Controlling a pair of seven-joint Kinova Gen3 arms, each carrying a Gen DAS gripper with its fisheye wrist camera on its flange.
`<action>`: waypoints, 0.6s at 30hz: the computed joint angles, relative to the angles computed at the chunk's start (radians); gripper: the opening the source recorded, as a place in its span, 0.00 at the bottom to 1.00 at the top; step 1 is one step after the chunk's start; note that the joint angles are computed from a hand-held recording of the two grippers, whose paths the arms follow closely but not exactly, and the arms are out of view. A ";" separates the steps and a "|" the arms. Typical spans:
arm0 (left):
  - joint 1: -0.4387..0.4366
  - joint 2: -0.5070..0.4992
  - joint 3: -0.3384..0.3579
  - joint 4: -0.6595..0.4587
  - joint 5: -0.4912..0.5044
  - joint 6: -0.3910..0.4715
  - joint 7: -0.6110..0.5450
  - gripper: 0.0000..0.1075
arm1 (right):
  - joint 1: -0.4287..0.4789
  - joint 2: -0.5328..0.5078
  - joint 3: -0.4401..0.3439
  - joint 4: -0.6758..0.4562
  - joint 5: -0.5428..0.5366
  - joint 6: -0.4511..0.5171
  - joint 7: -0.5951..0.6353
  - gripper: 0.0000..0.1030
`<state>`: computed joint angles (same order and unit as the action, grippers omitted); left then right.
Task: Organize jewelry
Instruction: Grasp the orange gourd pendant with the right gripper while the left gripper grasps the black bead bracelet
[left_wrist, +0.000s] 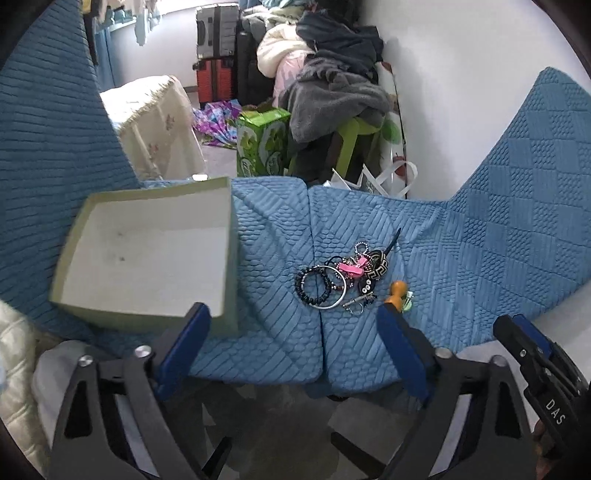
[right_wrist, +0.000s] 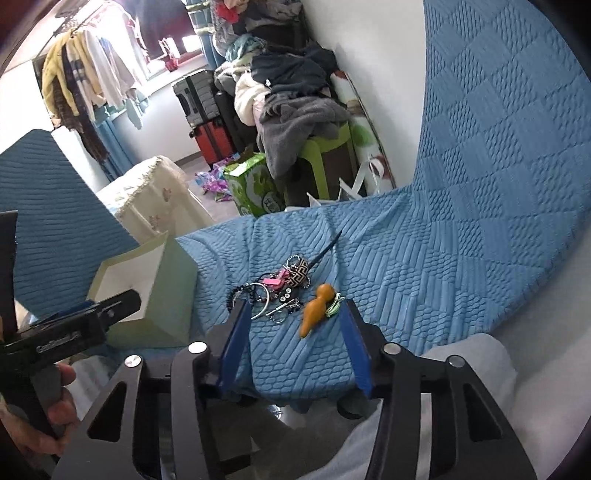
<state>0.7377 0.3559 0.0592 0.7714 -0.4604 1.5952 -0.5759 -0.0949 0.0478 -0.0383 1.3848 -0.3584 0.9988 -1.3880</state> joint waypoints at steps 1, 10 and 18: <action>-0.015 0.009 0.002 0.013 0.015 -0.022 -0.003 0.80 | -0.003 0.017 -0.001 -0.002 0.005 -0.006 -0.001 0.41; -0.108 0.069 0.008 0.111 0.157 -0.145 0.000 0.56 | -0.010 0.180 -0.038 -0.020 0.014 -0.060 0.012 0.31; -0.116 0.102 -0.005 0.187 0.167 -0.222 0.034 0.41 | -0.014 0.279 -0.057 -0.058 0.043 -0.041 0.020 0.27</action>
